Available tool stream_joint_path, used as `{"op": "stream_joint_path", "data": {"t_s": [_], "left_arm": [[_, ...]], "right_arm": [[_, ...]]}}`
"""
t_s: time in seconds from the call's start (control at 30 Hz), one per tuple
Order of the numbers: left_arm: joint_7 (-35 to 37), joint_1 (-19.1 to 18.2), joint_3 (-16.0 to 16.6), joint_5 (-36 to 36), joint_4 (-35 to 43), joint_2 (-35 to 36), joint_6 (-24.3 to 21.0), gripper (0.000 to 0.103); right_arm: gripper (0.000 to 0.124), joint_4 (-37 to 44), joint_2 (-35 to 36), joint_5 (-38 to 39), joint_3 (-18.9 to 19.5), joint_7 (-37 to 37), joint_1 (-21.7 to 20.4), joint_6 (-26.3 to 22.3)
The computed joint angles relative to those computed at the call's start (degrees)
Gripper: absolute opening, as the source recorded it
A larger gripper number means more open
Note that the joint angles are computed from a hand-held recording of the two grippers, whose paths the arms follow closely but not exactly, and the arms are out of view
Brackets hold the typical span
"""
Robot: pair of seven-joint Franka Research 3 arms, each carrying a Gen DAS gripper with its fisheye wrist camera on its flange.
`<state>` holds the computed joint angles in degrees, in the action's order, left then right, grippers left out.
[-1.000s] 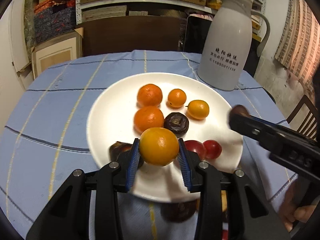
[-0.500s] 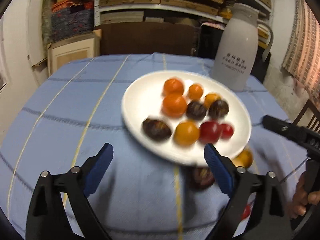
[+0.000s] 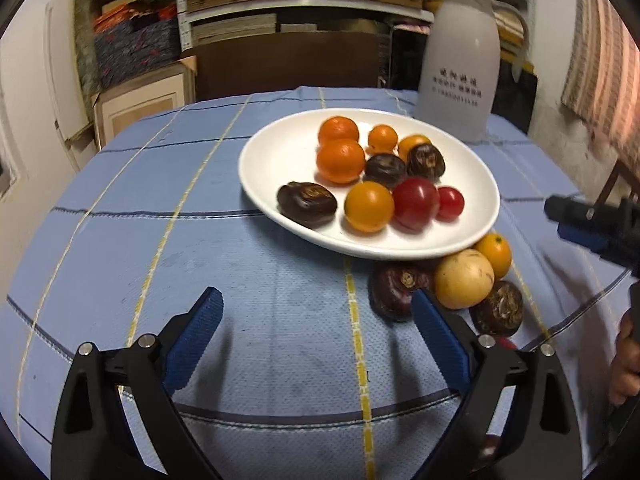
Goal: Organize fruits
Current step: 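Grasp a dark red-brown fruit with the left tool while the right tool grasps an orange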
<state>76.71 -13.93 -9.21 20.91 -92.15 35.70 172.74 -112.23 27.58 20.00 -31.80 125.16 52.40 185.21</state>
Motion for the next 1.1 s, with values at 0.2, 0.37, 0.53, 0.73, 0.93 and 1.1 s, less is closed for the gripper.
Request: {"op": "stream_joint_path", "data": {"t_s": [0.2,0.37,0.53,0.73,0.93,1.1], "left_arm": [[1.05,-1.98,1.06,1.37,3.18,2.0,-1.17,0.093],[4.88,-1.19,-1.53,0.18,7.1,4.51,-4.95,0.093],[6.64,-0.68,-2.6,-2.33,10.5,6.51,-8.18,0.098],[-1.53,-4.3,5.98,1.53,3.63,1.64,-5.01,0.099],[0.35,4.45,-3.01,-3.06,0.49,0.58,-2.53,0.099],[1.45,-0.28,0.3,-0.43,4.07,2.58,-4.03,0.099]], "right_arm": [[0.085,0.07,0.0,0.12,-0.89,-0.73,1.06,0.28],[0.086,0.35,-0.05,0.18,0.09,-0.85,0.11,-0.18],[0.086,0.73,0.03,-0.77,0.7,-0.6,-0.54,-0.64],[0.086,0.57,-0.31,-1.65,1.51,-0.44,-1.11,-0.23],[0.086,1.45,-0.38,-2.8,3.63,-1.68,-2.61,-1.23],[0.086,1.81,-0.19,-4.68,2.54,-0.4,-1.83,-2.36]]}}
